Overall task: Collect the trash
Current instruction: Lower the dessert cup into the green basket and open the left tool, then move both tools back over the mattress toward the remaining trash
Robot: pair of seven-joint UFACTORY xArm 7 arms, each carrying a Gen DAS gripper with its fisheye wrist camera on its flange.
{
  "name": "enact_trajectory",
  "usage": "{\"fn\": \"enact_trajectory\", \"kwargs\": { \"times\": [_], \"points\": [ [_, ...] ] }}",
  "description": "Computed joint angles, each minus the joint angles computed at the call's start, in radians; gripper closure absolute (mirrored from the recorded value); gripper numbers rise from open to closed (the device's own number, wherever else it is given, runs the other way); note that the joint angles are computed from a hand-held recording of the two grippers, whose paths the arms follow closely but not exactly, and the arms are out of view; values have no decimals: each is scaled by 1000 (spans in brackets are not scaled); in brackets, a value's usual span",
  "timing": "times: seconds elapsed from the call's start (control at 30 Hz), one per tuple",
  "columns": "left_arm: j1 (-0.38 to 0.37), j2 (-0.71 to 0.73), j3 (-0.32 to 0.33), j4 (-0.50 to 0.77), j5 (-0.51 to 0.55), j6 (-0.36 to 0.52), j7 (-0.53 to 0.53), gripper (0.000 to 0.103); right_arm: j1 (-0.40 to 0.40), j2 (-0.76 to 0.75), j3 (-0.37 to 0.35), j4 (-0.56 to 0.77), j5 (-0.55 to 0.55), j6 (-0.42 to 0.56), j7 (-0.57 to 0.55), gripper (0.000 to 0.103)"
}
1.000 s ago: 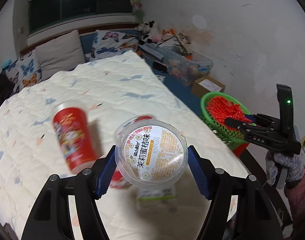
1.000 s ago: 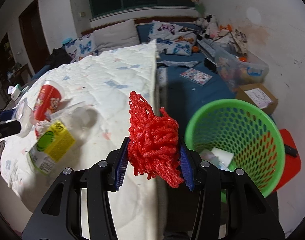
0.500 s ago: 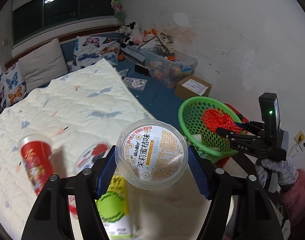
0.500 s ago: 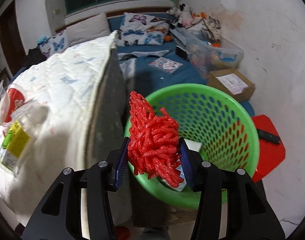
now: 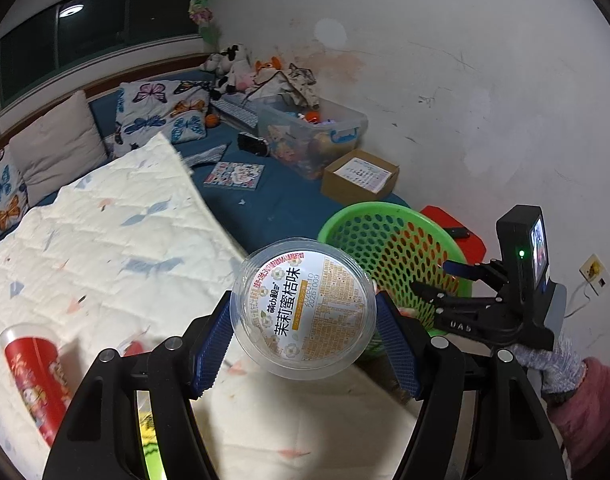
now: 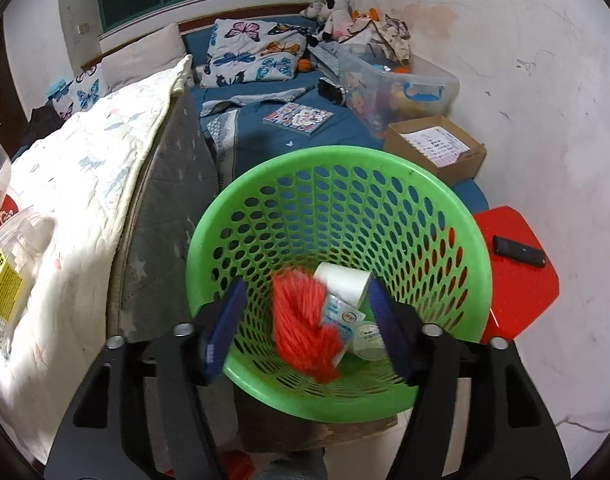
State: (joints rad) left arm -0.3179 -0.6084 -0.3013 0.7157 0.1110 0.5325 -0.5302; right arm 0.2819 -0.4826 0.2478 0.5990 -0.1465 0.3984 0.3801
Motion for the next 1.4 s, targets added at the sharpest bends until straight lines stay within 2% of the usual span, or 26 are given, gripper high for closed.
{"fn": "enact_trajectory", "kwargs": {
  "times": [0.53,0.9,1.13,1.2,1.4],
  "points": [
    [-37,314,-24,196,53,-50,-18,36,13,-187,-49,-110,66,34,-40,37],
    [-102,502,11,328,106,-36,-55,36,10,-271,-76,-166,113,60,-72,37],
    [-135,543,35,348,100,-51,-44,33,17,-294,-74,-181,132,64,-79,37],
    [-138,541,38,341,111,-64,-49,28,19,-298,-73,-182,134,65,-81,37],
    [-142,505,43,310,83,-85,-41,27,27,-314,-70,-185,143,73,-80,37]
  ]
}}
